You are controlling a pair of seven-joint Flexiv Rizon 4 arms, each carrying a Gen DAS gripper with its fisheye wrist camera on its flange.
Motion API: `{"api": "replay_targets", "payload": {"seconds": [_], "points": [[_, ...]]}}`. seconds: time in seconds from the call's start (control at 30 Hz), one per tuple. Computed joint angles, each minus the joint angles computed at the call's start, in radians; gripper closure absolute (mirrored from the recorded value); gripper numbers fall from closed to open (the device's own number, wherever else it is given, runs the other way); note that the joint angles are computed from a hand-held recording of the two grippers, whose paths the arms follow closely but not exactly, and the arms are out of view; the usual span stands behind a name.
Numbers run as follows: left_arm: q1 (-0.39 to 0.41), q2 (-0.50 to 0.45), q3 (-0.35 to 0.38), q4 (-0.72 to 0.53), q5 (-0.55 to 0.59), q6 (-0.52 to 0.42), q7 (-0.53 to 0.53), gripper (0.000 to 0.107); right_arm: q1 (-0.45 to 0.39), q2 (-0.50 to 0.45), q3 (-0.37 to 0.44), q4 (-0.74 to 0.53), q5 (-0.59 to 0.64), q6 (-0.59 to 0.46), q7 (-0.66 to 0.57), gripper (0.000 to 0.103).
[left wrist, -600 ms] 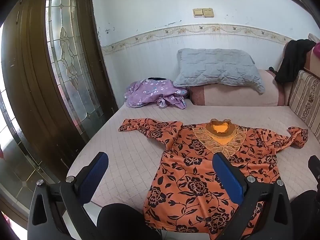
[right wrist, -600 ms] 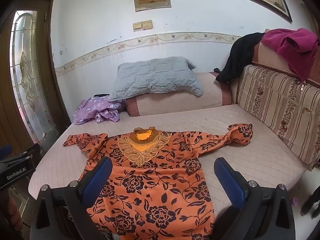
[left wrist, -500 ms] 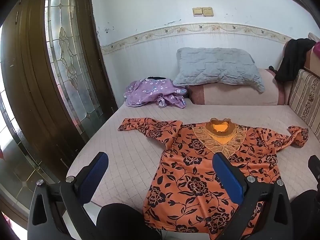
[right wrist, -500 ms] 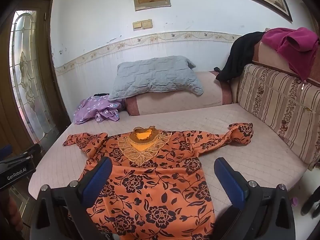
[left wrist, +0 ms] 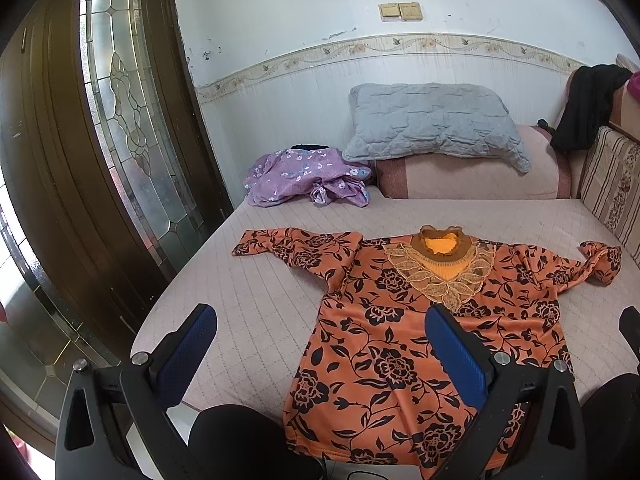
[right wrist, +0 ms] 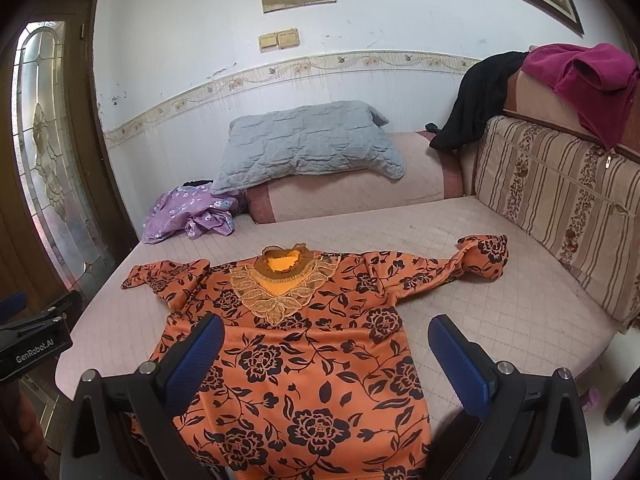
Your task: Fold small clothes
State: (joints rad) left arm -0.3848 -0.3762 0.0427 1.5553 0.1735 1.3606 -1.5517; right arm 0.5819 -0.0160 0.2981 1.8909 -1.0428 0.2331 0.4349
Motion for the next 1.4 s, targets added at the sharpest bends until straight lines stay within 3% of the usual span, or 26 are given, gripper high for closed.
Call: {"api": "replay_targets", "payload": {"seconds": [0.53,1.03,1.17,1.3,1.4], "points": [[-0.029,-0.068,0.019,-0.085,0.037,-0.062,-0.017,0.004,-0.042,0.0,-0.02,0.032,0.034,0.082,0.004,0.0],[-0.054,-0.205,0.026,-0.274,0.045,-0.18,-0.024,0.004,-0.122,-0.007,-0.065,0.073,0.039,0.193,0.017,0.0],[-0.06,-0.27,0.022,-0.35,0.041,-0.208,-0.009,0.004,-0.151,0.002,-0.074,0.099,0.055,0.22,0.026,0.0],[-0.065,-0.388,0.016,-0.495,0.025,-0.312,0.055,0.004,-0.192,0.046,-0.077,0.16,0.091,0.243,0.03,0.0],[-0.082,-0.517,0.033,-0.666,0.024,-0.44,0.091,0.004,-0.236,0.108,-0.076,0.229,0.134,0.225,0.019,0.0]]}}
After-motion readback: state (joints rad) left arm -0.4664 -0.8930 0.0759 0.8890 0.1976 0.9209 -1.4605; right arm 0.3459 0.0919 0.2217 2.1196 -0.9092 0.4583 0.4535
